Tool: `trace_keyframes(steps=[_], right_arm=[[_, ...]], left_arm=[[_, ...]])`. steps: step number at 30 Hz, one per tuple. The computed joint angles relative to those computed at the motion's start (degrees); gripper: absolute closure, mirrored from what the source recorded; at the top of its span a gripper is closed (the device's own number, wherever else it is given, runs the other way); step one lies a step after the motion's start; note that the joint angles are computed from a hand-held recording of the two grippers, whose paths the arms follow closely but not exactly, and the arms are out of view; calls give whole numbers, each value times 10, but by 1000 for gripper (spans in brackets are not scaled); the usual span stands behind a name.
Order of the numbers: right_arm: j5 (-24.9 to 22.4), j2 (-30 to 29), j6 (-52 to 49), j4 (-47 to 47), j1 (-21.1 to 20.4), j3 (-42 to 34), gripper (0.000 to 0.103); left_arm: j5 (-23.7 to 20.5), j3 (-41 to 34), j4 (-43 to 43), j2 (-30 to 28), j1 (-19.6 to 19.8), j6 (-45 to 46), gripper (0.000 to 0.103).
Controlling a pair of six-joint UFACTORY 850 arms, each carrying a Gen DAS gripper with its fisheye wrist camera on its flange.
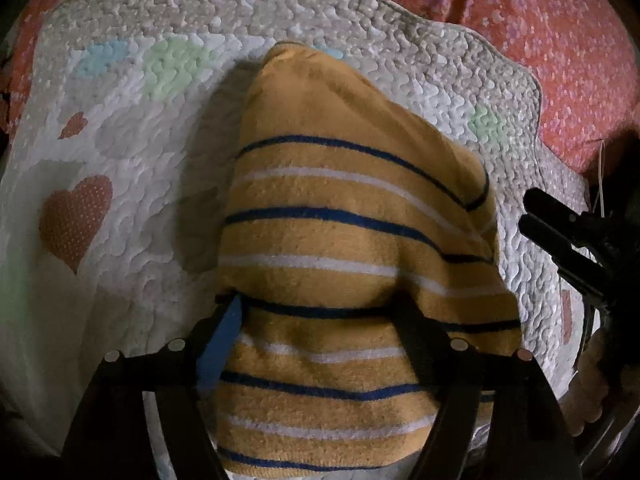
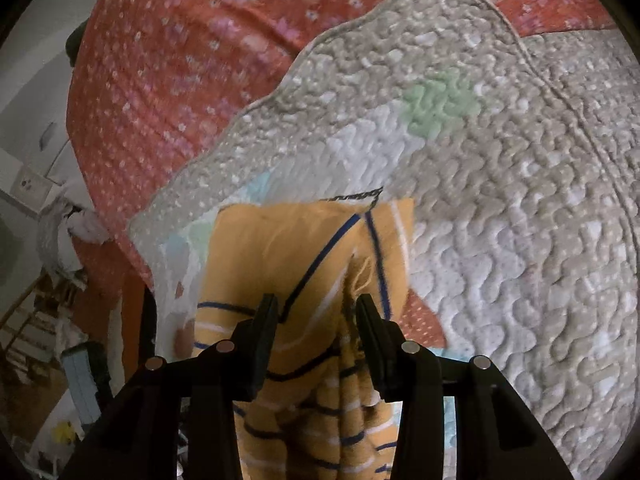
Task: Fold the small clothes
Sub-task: 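Release the folded sweater and withdraw both grippers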
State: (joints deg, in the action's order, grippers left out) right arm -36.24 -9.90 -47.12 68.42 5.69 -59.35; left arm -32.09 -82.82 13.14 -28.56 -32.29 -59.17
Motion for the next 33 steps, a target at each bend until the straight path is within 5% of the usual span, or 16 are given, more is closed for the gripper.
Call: trace_keyframes(steps=[17, 33], right_arm=[[60, 34, -11, -12, -4, 28, 54], [139, 207, 58, -74, 32, 174, 50]], left_arm=[[-69, 50, 238, 113, -49, -220, 28], [-135, 134, 371, 232, -112, -360, 28]])
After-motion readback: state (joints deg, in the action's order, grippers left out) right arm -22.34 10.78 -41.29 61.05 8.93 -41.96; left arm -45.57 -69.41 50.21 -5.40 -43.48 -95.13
